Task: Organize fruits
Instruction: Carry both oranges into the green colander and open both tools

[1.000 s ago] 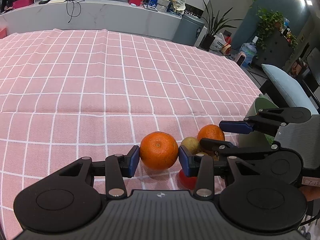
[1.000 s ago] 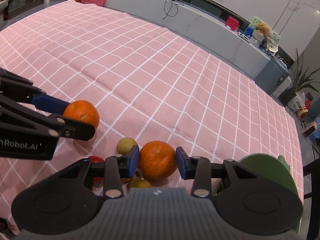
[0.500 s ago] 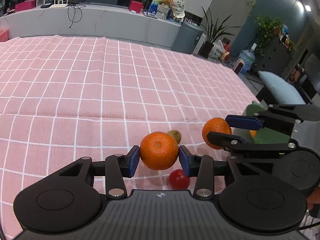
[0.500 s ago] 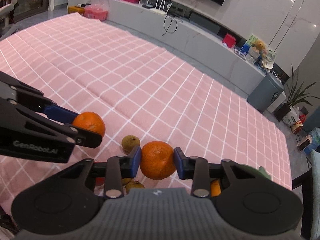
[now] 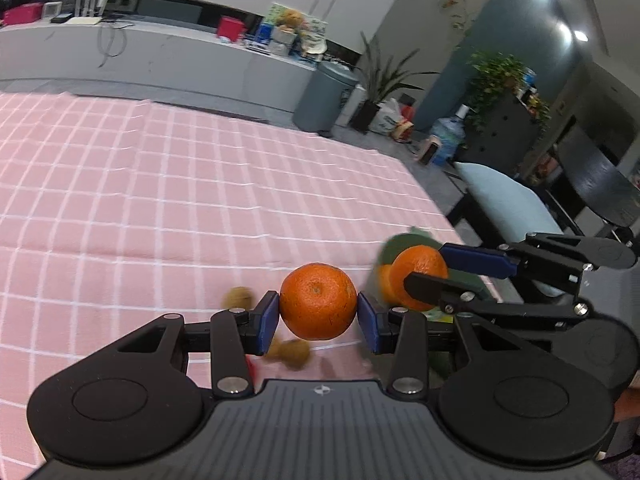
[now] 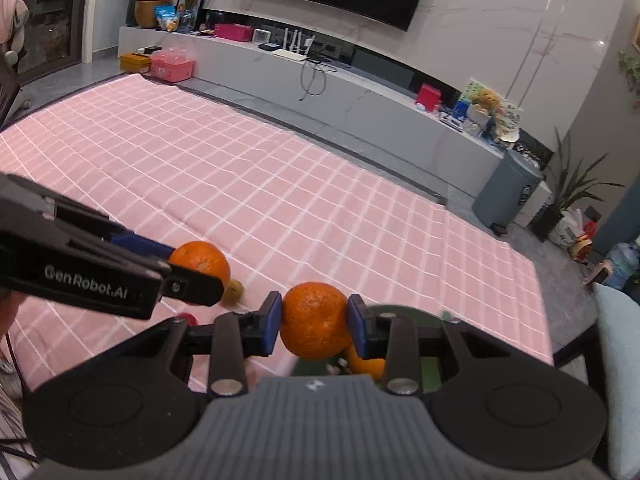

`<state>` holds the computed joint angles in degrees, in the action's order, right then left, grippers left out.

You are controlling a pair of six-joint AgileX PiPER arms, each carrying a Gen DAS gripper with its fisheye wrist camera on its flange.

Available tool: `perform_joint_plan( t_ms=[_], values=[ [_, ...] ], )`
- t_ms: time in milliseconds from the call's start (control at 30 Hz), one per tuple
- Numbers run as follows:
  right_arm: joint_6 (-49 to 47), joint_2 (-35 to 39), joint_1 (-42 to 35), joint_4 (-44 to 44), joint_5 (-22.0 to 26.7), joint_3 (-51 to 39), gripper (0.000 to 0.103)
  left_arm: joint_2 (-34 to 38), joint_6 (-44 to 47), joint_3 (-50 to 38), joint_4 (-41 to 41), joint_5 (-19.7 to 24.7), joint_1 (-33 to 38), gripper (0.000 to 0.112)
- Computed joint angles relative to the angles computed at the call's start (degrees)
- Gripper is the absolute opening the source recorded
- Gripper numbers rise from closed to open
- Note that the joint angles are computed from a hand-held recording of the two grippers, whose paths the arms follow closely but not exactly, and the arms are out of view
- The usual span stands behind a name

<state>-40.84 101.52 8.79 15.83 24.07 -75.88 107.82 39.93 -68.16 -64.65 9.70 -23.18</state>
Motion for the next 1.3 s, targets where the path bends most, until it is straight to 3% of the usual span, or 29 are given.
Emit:
perform_joint_plan(
  t_ms=[267,500,933,1100,1300],
  values=[
    [-3.8,-3.3,-7.0,0.1,1.3,3.0,0.032,6.5,-28.4,-14.5,30.8,6.9,-5.8,0.048],
    [-5.5,-1.5,-12.8,0.7,4.2,2.1,0.032,14.5,-34.6,-26.1,38.2,13.8,-8.6,0.048],
    [-6.6,4.7,-17.4,7.2,11.0,-3.9,0.032,21.1,-33.2,-35.6,37.0,22.0,-7.9,0.048],
    [-8.3,6.5,-18.5,10.7,13.4,-6.6,0.032,22.6,-42.9,-39.3,46.8,21.9,-8.6,0.048],
    [-7.4,10.1,-17.9,12.7,14.2,-10.5,0.032,26.0,-48.1,-46.7,52.8,30.4,-8.5,0.047]
  ],
)
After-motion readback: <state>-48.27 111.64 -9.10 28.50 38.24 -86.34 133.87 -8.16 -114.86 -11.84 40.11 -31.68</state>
